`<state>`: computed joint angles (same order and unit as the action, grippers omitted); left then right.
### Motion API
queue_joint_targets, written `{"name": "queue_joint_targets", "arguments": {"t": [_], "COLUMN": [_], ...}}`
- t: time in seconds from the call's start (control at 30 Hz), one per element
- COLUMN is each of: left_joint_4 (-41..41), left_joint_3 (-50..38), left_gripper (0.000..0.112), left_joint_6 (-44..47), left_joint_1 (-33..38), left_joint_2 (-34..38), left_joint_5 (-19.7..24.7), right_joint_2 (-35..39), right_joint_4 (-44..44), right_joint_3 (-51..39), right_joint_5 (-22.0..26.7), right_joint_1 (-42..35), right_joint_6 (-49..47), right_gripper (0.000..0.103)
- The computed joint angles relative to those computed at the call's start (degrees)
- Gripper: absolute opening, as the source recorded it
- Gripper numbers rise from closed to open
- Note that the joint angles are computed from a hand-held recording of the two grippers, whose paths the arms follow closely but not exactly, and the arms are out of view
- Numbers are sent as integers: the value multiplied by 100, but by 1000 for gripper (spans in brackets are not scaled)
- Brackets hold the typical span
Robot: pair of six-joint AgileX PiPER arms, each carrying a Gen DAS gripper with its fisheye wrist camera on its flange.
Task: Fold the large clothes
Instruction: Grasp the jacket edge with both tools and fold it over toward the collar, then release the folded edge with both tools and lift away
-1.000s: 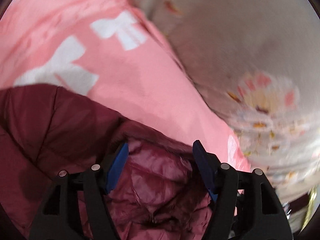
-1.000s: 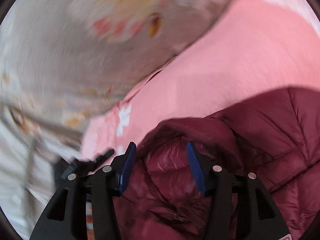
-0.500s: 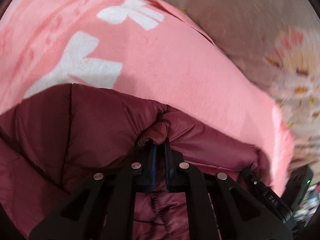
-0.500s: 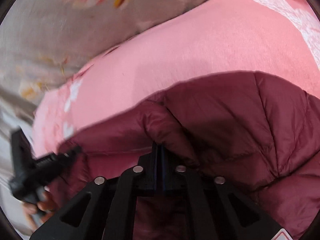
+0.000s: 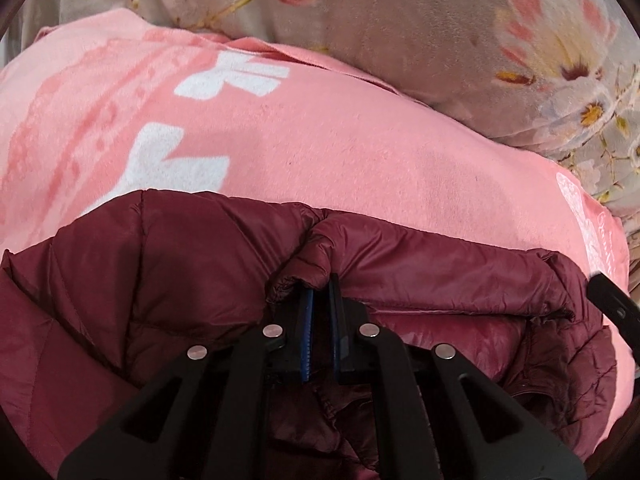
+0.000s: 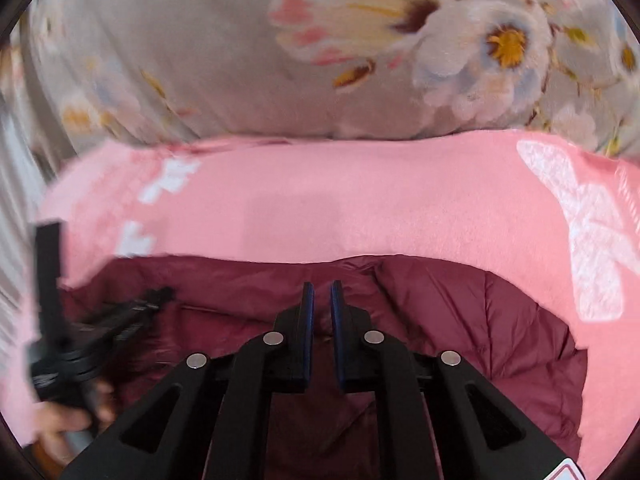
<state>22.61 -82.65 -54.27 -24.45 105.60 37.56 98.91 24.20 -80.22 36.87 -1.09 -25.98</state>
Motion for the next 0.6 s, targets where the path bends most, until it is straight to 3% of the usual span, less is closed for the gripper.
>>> {"name": "queue_joint_targets", "arguments": {"t": [0.1, 0.17, 0.43, 0.6], "left_joint_4": [88, 149, 434, 801], "left_joint_3": [42, 130, 198, 29], "left_gripper": [7, 7, 7, 7], "left_joint_6": [-97, -181, -419, -624], "left_joint_1": [-37, -38, -122, -296], "left_joint_2": [-9, -36, -48, 71], "left_joint_5": [-76, -186, -202, 100], "right_joint_2": [414, 568, 562, 587], "right_joint_4": [-457, -374, 70, 414], "right_joint_3": [-146, -121, 205, 255], "right_joint_5": [-36, -54, -401, -441], "right_joint_1": [-3, -86, -194, -275], "right_joint_6": [433, 370, -203, -483], "right_gripper": [9, 2, 0, 0]}}
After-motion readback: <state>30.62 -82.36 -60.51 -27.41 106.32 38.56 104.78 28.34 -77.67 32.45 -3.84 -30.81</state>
